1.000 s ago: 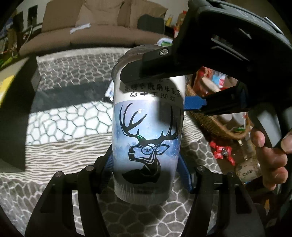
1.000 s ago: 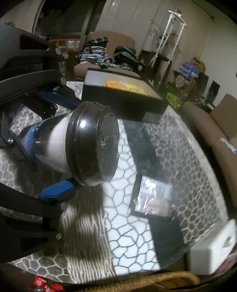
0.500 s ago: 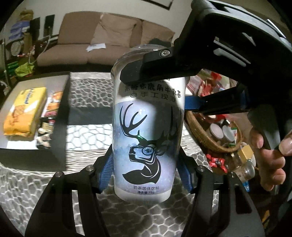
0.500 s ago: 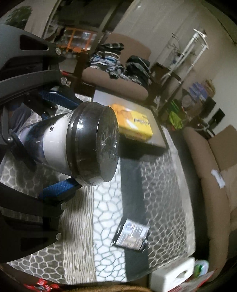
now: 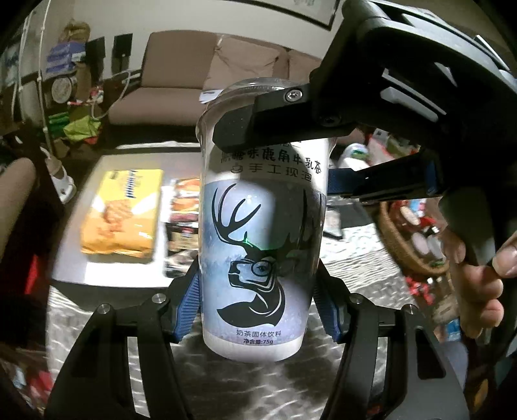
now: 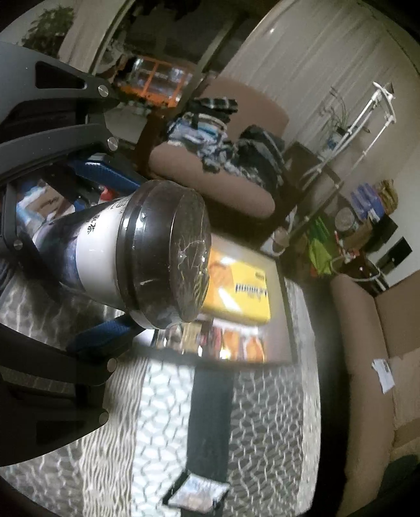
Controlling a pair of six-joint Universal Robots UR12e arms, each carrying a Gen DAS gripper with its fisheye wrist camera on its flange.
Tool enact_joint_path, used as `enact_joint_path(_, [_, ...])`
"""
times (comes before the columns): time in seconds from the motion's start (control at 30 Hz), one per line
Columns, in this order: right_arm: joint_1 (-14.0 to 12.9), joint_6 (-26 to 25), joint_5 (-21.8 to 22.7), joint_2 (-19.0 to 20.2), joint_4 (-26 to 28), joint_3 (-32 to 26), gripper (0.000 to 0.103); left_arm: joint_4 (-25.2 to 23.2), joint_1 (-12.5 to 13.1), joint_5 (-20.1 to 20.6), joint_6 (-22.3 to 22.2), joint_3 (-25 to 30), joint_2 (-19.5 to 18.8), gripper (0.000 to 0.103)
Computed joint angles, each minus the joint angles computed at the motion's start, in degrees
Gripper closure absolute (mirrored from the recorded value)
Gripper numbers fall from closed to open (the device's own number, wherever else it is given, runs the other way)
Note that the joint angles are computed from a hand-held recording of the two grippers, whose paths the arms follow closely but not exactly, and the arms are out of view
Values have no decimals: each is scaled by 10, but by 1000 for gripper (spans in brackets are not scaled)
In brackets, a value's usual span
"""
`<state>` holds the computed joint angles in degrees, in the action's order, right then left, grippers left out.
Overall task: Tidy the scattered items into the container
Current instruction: 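Carry the upright milk-tea cup with both grippers over the white box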
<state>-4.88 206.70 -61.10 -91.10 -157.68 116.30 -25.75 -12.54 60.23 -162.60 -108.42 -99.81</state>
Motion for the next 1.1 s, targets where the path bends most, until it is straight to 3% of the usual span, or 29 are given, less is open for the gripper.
enact_joint_path(0.3, [21, 129, 45, 102, -108, -47, 28, -32, 31, 48, 81, 36, -28, 43])
enact_joint_path(0.63, [19, 256, 71, 195, -186, -73, 28, -58, 37, 76, 130, 79, -91, 43])
enact_joint_path(0.8, [19, 265, 76, 219, -190, -88, 28, -71, 45, 70, 129, 93, -112, 43])
enact_joint_path(1.1, [23, 228, 67, 235, -164, -116, 28, -90, 64, 32, 105, 105, -125, 44])
